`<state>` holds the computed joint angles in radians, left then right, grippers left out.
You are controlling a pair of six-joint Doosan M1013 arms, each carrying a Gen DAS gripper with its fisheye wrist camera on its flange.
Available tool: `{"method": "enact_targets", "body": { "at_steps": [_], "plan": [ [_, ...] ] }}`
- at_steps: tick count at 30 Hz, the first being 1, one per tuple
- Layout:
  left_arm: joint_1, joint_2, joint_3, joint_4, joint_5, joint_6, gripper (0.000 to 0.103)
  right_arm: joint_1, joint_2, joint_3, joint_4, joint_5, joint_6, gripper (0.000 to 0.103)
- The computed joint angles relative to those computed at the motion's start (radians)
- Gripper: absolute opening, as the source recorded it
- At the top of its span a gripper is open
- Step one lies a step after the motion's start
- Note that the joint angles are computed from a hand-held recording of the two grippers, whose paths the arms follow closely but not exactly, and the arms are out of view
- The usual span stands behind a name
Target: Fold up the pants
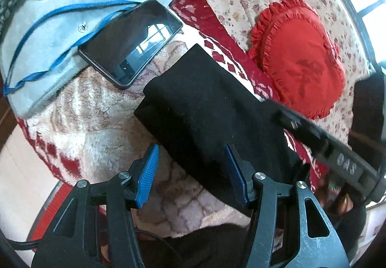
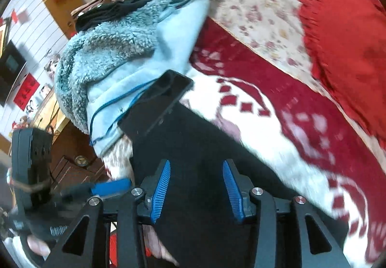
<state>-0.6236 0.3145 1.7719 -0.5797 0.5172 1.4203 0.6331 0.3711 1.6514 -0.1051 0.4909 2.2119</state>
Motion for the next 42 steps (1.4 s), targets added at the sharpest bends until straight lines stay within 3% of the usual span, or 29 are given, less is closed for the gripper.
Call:
{"method": "enact_targets", "body": {
  "at_steps": [2, 6, 10, 13, 18, 19, 22, 23, 26, 31, 38, 42],
  "plan": [
    [0.005, 0.010, 0.000, -0.046, -0.004, 0.027, 0.064, -0.013, 0.025, -0.028, 0.060, -0.006, -0.084, 0.047],
    [0.010, 0.033, -0.010, -0.094, 0.012, 0.057, 0.065, -0.030, 0.079, -0.089, 0.100, 0.039, -0.164, 0.047],
    [0.006, 0.037, -0.008, -0.134, -0.014, 0.087, 0.077, -0.045, 0.114, -0.127, 0.153, 0.065, -0.272, 0.048],
    [0.002, 0.041, -0.011, -0.139, -0.026, 0.087, 0.087, -0.055, 0.133, -0.141, 0.208, 0.074, -0.341, 0.048],
    [-0.011, 0.044, -0.018, -0.061, -0.040, 0.023, 0.087, -0.080, 0.151, -0.132, 0.398, 0.030, -0.483, 0.048],
    [-0.010, 0.043, -0.018, -0.057, -0.040, 0.019, 0.086, -0.085, 0.150, -0.122, 0.450, 0.011, -0.513, 0.048],
    [-0.016, 0.040, -0.019, 0.030, -0.055, -0.058, 0.047, -0.091, 0.140, -0.089, 0.529, -0.047, -0.553, 0.037],
    [-0.015, 0.038, -0.017, 0.024, -0.058, -0.049, 0.039, -0.091, 0.135, -0.080, 0.536, -0.061, -0.557, 0.030],
    [-0.021, 0.027, -0.013, 0.044, -0.075, -0.037, 0.021, -0.092, 0.112, -0.049, 0.604, -0.106, -0.613, 0.021],
    [-0.053, -0.017, -0.003, 0.142, -0.126, -0.064, 0.017, -0.087, 0.066, -0.007, 0.660, -0.163, -0.653, 0.018],
    [-0.095, -0.071, 0.006, 0.113, -0.172, 0.040, 0.016, -0.079, -0.050, 0.096, 0.723, -0.285, -0.665, 0.018],
    [-0.130, -0.084, -0.005, 0.166, -0.168, 0.031, 0.016, -0.072, -0.112, 0.154, 0.556, -0.336, -0.481, 0.018]
  ]
}}
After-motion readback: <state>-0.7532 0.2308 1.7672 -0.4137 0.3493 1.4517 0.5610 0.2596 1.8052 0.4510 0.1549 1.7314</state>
